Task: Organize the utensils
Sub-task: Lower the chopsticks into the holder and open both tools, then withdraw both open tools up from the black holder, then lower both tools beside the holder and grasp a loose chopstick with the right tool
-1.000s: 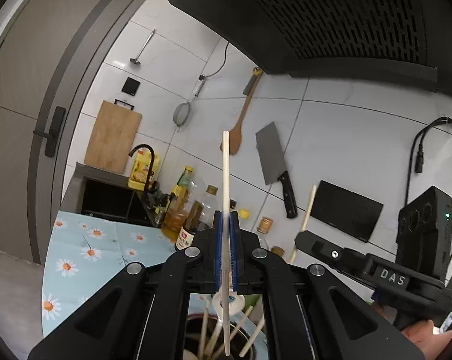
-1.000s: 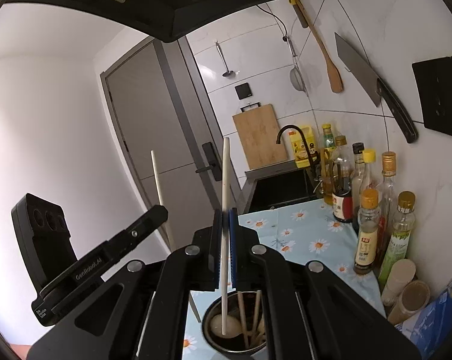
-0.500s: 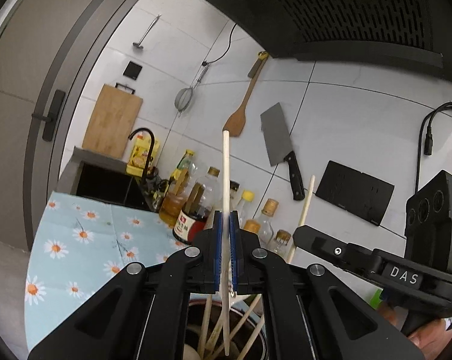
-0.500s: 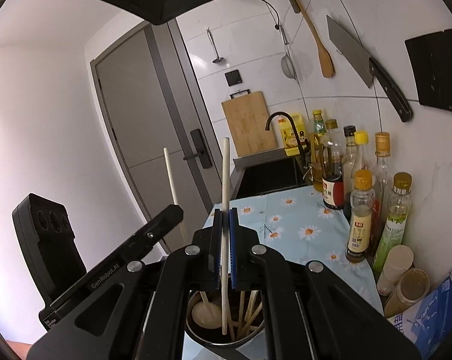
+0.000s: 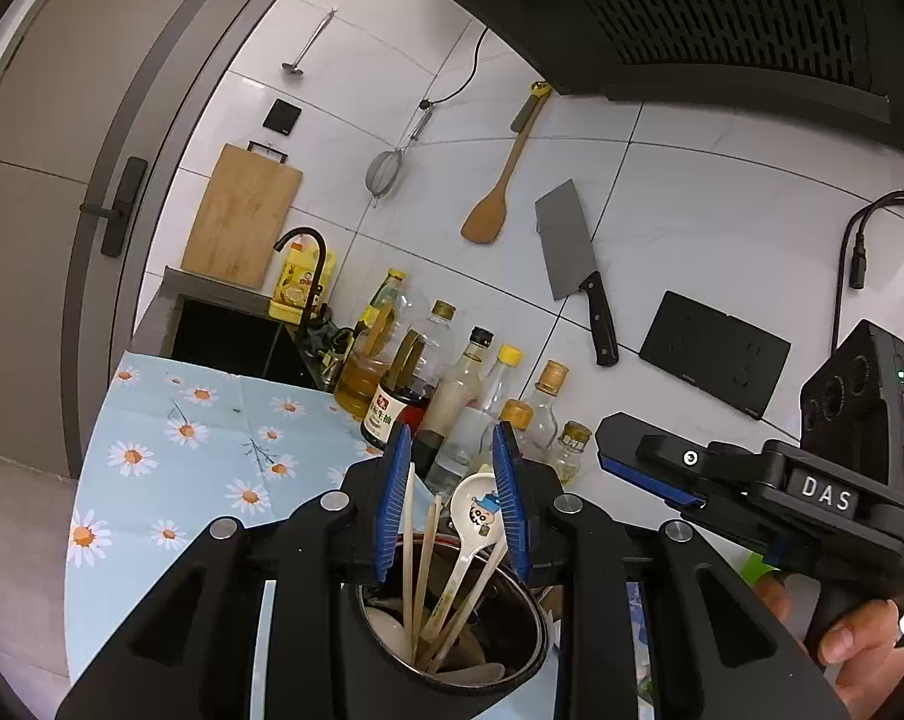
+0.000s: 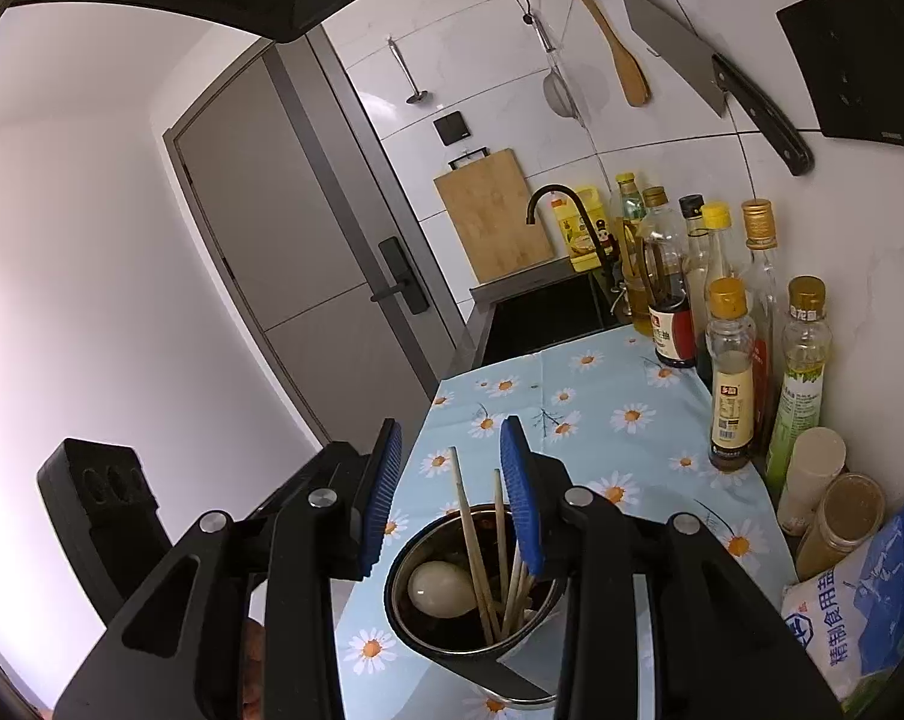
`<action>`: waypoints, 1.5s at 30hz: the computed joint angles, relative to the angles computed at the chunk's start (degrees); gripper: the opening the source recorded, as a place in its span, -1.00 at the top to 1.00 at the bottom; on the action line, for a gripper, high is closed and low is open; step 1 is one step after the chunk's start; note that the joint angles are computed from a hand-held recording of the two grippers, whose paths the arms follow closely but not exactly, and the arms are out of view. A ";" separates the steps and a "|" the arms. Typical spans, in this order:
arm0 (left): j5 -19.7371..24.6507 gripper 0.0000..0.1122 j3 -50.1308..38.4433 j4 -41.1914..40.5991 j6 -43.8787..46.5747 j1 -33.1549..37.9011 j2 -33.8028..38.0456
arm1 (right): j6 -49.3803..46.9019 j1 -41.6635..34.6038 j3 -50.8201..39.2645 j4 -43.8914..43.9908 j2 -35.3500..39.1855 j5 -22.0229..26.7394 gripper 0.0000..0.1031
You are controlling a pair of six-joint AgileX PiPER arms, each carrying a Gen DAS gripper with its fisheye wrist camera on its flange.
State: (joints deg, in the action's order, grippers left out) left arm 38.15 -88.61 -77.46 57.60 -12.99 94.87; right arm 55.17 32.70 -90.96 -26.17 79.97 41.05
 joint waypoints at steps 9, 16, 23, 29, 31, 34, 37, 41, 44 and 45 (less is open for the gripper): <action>0.37 0.52 1.66 1.44 -0.63 0.50 -3.34 | 0.29 1.39 -0.61 0.90 -1.51 1.91 0.31; 2.60 0.52 1.27 6.17 -4.81 2.01 -6.70 | 0.50 3.34 -2.18 0.25 -3.62 5.11 0.31; 6.63 0.52 0.84 14.63 -11.53 3.69 -9.75 | -0.89 3.69 -3.66 8.14 -5.01 13.07 0.08; 9.13 0.50 4.30 21.86 -17.08 5.41 -11.65 | 0.89 3.45 2.70 14.40 -7.27 15.43 0.08; 11.08 0.50 5.69 23.25 -17.26 6.12 -12.03 | 1.12 3.20 5.44 16.96 -7.74 15.44 0.08; 12.35 0.50 8.19 24.19 -16.20 6.89 -13.04 | 1.12 2.32 8.07 21.38 -7.15 16.75 0.08; 13.84 0.50 10.43 25.05 -16.00 7.85 -13.78 | 1.13 1.69 11.53 26.11 -6.75 16.74 0.08; 15.93 0.50 13.09 25.28 -16.28 9.45 -14.35 | 2.09 -0.16 17.01 33.09 -6.45 15.78 0.08; 16.53 0.50 15.04 25.93 -16.61 10.08 -14.78 | 1.03 -1.76 20.93 39.07 -5.51 15.20 0.08; 17.17 0.50 16.01 25.62 -16.21 10.56 -14.97 | 0.39 -2.19 21.69 40.88 -5.01 15.15 0.08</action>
State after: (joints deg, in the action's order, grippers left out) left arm 55.32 -72.60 -51.84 41.39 -2.43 79.90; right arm 55.57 30.51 -69.27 14.71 74.96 56.21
